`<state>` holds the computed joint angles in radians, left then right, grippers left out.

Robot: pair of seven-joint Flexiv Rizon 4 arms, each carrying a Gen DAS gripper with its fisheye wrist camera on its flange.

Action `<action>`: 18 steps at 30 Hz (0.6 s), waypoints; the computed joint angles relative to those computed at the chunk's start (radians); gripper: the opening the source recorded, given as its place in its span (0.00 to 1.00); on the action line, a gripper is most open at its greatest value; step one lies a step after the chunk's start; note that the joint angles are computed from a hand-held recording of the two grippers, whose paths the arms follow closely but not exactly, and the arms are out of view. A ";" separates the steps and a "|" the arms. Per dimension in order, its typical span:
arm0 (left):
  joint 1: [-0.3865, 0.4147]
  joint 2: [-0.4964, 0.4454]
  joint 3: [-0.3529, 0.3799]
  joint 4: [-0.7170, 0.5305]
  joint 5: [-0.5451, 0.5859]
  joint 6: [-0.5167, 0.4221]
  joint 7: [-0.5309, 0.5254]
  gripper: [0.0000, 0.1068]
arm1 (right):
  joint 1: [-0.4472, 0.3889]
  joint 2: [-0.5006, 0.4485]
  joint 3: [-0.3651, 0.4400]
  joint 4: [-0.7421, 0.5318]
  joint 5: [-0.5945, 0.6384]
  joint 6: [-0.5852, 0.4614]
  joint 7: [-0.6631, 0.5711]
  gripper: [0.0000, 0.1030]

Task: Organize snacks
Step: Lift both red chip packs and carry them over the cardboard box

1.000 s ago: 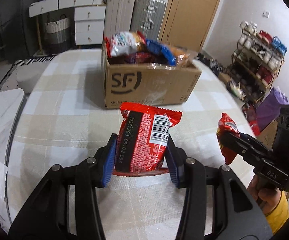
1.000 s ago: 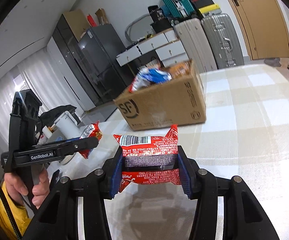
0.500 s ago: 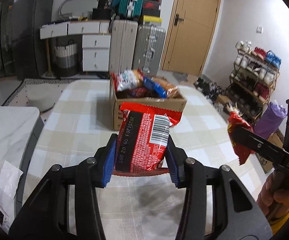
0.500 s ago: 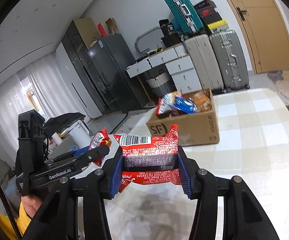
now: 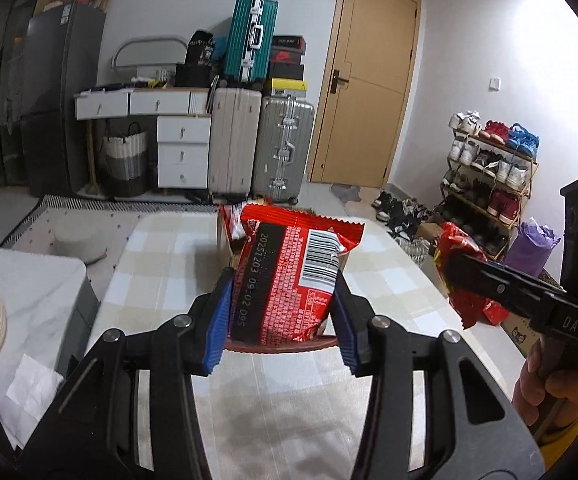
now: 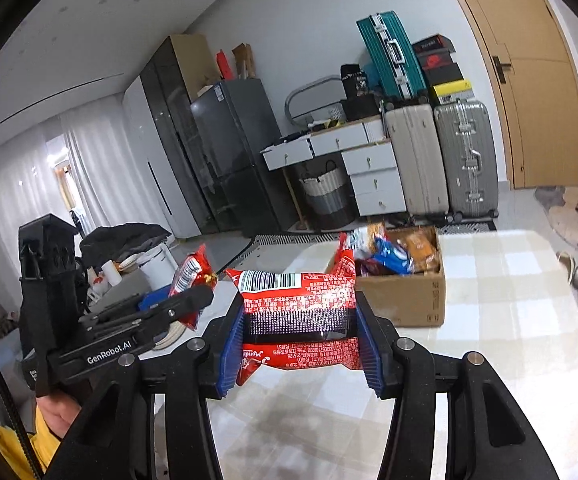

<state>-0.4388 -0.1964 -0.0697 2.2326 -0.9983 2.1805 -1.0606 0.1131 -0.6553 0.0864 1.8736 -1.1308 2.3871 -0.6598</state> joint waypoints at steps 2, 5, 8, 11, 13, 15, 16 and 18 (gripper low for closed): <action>-0.007 0.010 -0.001 -0.005 -0.007 0.005 0.018 0.40 | 0.002 0.008 0.000 0.004 0.016 0.005 -0.015 0.48; -0.010 0.016 -0.004 -0.023 -0.035 -0.016 0.063 0.40 | 0.000 0.000 0.000 -0.017 0.008 0.004 -0.006 0.48; -0.015 0.014 -0.008 -0.046 -0.075 -0.036 0.114 0.40 | 0.003 -0.012 -0.005 -0.048 -0.012 -0.008 0.018 0.48; -0.011 0.005 -0.009 -0.074 -0.091 -0.052 0.142 0.40 | 0.008 -0.027 -0.012 -0.091 -0.032 -0.016 0.038 0.48; 0.005 0.002 -0.003 -0.075 -0.063 -0.063 0.127 0.40 | 0.010 -0.040 -0.019 -0.132 -0.057 -0.023 0.064 0.48; 0.008 -0.003 0.004 -0.080 -0.054 -0.070 0.121 0.40 | 0.015 -0.054 -0.031 -0.171 -0.082 -0.030 0.090 0.48; 0.012 -0.006 0.007 -0.082 -0.048 -0.074 0.114 0.40 | 0.017 -0.065 -0.037 -0.205 -0.106 -0.033 0.117 0.48; 0.017 -0.017 0.015 -0.095 -0.045 -0.090 0.110 0.40 | 0.022 -0.089 -0.058 -0.275 -0.165 -0.035 0.188 0.48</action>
<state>-0.4217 -0.2133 -0.0548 2.1378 -1.0430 2.0901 -0.9509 0.1356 -0.7439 0.0287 1.5990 -1.2957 2.3522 -0.4719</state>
